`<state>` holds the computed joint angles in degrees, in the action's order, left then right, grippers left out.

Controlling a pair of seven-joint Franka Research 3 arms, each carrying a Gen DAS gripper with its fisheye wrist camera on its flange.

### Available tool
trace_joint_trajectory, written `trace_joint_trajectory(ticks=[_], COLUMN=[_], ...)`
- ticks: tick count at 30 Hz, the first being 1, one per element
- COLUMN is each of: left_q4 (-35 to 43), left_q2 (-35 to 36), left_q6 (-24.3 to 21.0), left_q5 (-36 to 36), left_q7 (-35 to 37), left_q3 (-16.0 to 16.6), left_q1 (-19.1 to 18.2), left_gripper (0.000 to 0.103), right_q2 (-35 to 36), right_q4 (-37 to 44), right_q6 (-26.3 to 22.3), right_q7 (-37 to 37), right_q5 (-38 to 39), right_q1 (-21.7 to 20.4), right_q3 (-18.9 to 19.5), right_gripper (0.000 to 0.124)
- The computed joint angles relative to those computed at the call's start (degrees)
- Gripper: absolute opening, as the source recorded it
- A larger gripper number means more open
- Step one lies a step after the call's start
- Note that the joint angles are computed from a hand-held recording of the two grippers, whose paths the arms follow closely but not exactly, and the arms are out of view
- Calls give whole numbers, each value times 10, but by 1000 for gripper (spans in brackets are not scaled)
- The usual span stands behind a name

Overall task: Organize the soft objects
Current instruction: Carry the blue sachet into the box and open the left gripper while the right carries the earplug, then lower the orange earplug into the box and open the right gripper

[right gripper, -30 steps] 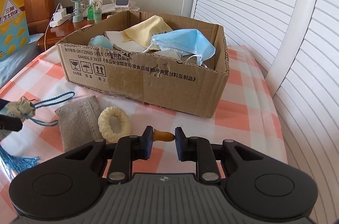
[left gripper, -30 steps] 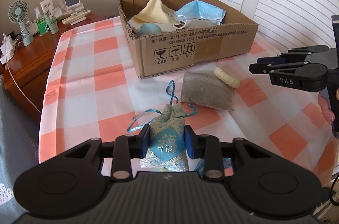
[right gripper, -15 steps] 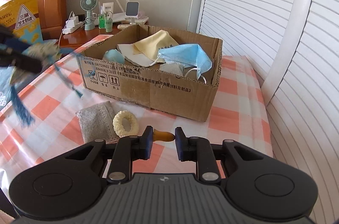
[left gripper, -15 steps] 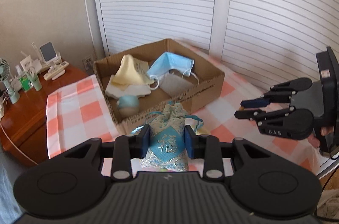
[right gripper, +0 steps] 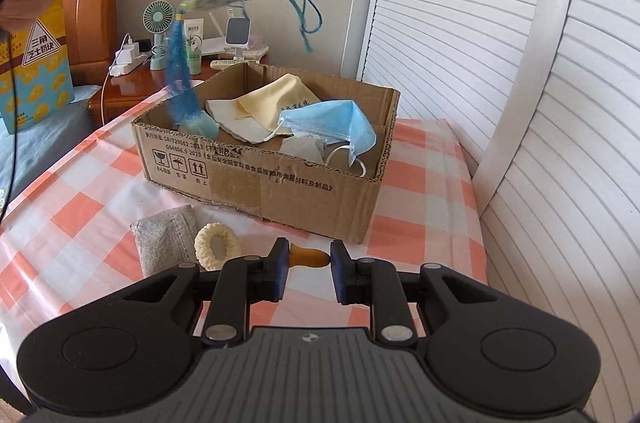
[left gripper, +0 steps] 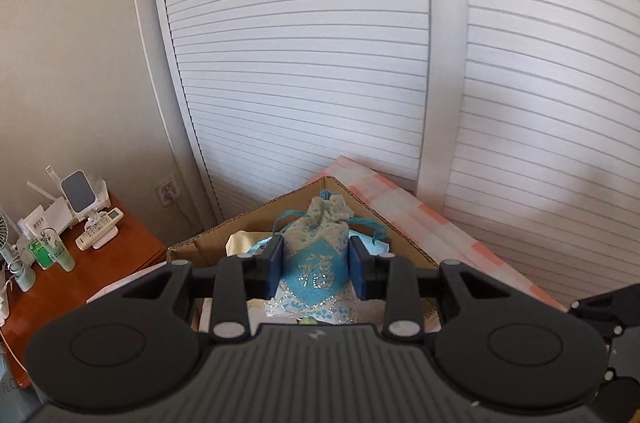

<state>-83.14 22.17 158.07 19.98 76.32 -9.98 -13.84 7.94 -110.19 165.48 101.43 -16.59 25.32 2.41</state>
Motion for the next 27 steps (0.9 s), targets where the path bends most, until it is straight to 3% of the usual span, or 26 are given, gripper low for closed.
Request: trace_joint_trajectory(ticks=[2, 4, 5, 6, 7, 10, 14, 18, 22, 27], left_q4=[23, 24, 24, 16, 2, -40, -107, -178, -241, -295], left_q2=[22, 31, 34, 32, 26, 3, -41, -96, -147, -191], left_q6=[-10, -11, -19, -18, -7, 10, 33, 46, 59, 58], left_q5=[-2, -8, -11, -7, 5, 31, 17, 45, 138, 254], left_q7=[-10, -14, -15, -25, -42, -73, -87, -130, -218, -322], left_q3=[4, 2, 1, 6, 15, 28, 14, 23, 36, 23], left_q1=[-4, -3, -3, -6, -12, -15, 9, 9, -1, 6], left_gripper=[35, 49, 75, 93, 96, 96, 96, 101, 101, 102], right_q2=[0, 0, 0, 1, 2, 3, 8, 15, 29, 65], right_q4=[0, 1, 1, 2, 3, 5, 15, 28, 54, 114], right_q6=[1, 0, -1, -2, -3, -5, -9, -9, -10, -21], right_q7=[3, 7, 8, 7, 4, 2, -4, -12, -22, -46], right_q5=[-4, -8, -7, -6, -3, -3, 3, 12, 23, 52], right_q1=[0, -1, -1, -2, -3, -3, -3, -1, 2, 4], right_q3=[-3, -4, -4, -4, -3, -3, -2, -1, -1, -2], right_gripper=[26, 26, 26, 26, 26, 26, 26, 26, 26, 26])
